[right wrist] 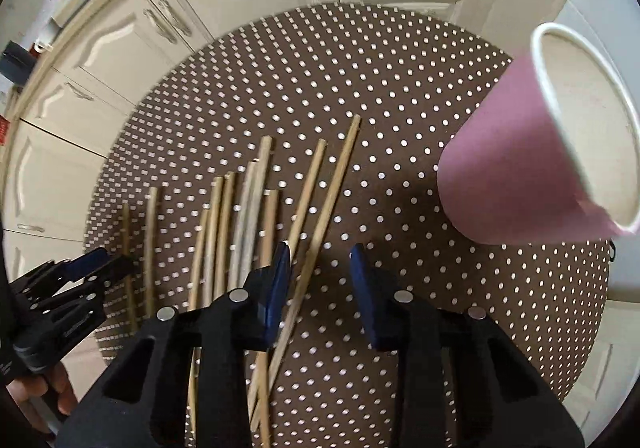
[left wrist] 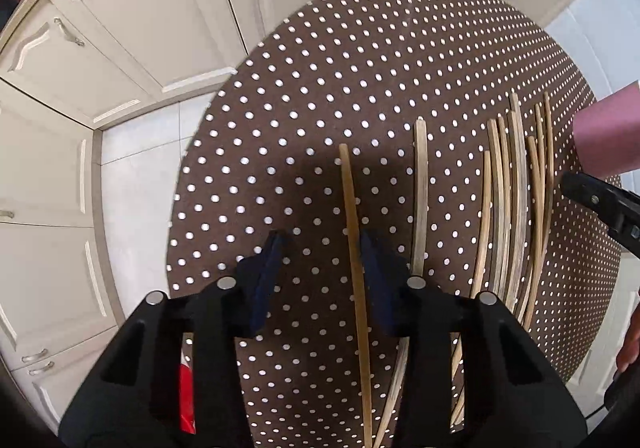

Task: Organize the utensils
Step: 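Lower and close the right tool on a wooden chopstick while the left tool grasps another, then lift both held chopsticks and carry them above the pink paper cup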

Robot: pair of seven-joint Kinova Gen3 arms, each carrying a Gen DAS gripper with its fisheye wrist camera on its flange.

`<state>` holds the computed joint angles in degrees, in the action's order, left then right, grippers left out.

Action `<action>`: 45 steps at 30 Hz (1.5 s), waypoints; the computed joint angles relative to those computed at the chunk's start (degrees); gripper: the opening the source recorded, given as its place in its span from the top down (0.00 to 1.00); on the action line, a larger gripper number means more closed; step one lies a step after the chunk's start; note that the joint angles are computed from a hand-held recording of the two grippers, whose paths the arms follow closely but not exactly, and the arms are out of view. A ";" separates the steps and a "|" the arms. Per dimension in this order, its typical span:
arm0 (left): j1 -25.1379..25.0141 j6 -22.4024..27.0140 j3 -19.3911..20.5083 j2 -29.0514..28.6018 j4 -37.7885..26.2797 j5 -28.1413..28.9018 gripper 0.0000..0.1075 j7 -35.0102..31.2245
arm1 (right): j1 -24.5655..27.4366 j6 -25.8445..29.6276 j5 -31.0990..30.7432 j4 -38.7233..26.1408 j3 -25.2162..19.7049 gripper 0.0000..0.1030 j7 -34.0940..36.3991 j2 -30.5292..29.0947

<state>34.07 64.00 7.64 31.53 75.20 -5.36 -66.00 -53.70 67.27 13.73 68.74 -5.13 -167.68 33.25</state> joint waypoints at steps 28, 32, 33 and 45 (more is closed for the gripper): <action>-1.70 -4.91 2.28 -7.52 1.80 3.73 0.94 -4.18 | -3.07 -9.24 6.27 8.72 -0.02 0.95 -11.01 -9.35; -2.44 -6.29 3.03 -10.96 2.12 4.72 0.94 -6.17 | -6.09 -7.29 12.09 8.11 -0.38 0.95 -15.07 -11.91; -2.69 -6.80 3.31 -12.22 2.41 5.18 0.94 -6.75 | -6.98 -6.32 13.87 7.60 -0.59 0.95 -16.00 -12.30; -2.05 -11.68 5.99 -16.83 -2.76 8.75 0.94 -10.73 | -12.89 4.07 28.78 7.66 -4.74 0.96 -26.70 -17.82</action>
